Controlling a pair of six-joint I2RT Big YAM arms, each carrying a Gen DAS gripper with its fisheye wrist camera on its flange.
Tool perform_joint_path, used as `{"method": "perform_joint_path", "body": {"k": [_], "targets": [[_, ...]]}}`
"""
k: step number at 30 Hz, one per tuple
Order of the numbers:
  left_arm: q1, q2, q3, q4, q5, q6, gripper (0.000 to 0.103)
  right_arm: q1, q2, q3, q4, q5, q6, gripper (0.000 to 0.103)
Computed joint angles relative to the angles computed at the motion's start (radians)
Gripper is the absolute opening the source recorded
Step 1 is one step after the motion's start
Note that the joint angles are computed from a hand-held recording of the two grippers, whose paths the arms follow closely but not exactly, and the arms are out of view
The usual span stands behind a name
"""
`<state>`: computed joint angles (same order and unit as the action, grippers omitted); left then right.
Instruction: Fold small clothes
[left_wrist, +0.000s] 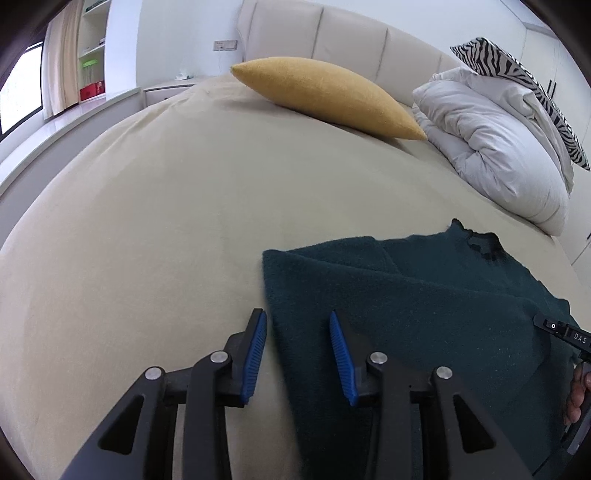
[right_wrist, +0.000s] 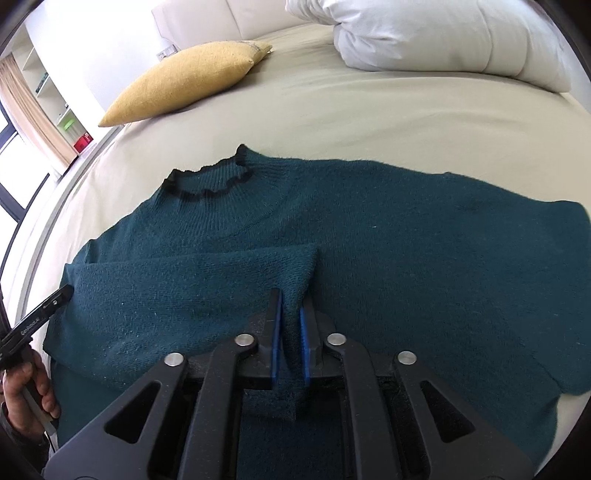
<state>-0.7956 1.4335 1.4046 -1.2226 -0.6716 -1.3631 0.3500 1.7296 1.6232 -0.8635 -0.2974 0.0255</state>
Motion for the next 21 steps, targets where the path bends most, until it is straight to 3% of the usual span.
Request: {"method": "perform_joint_path", "body": {"k": [2,4,7,9,12,14,16,19,20,21], "targets": [[-0.031,-0.018,0.013,-0.052,-0.056,-0.057,0.036,-0.004,-0.037,-0.021,0.026,0.038,0.024,0.012],[-0.059,-0.008,0.045,-0.080,-0.085,-0.047,0.035,-0.005,-0.083,-0.054,0.076,0.029,0.034,0.013],[-0.070,0.040,0.078,-0.076,-0.035,0.019,0.031,0.020,-0.121,-0.081,0.096,-0.063,0.006,0.013],[-0.069,0.085,0.084,-0.114,0.000,0.015,0.028,0.047,-0.111,-0.081,0.069,-0.075,-0.024,0.019],[-0.073,0.115,0.093,-0.145,-0.026,0.039,0.029,0.056,-0.044,-0.068,-0.008,-0.066,-0.029,0.024],[-0.071,0.123,0.108,-0.164,-0.022,0.049,0.029,0.013,-0.060,-0.111,0.053,-0.177,-0.013,0.024],[-0.074,0.121,0.110,-0.171,-0.025,0.047,0.029,-0.018,-0.083,-0.124,0.058,-0.179,0.024,0.024],[-0.099,0.161,0.192,-0.316,-0.056,-0.032,0.031,-0.097,-0.141,-0.164,0.098,-0.137,0.063,0.026],[-0.115,0.168,0.218,-0.344,-0.079,-0.050,0.033,-0.131,-0.156,-0.176,0.108,-0.158,0.074,0.032],[-0.127,0.179,0.247,-0.363,-0.095,-0.053,0.039,-0.171,-0.172,-0.187,0.122,-0.174,0.091,0.055]]}}
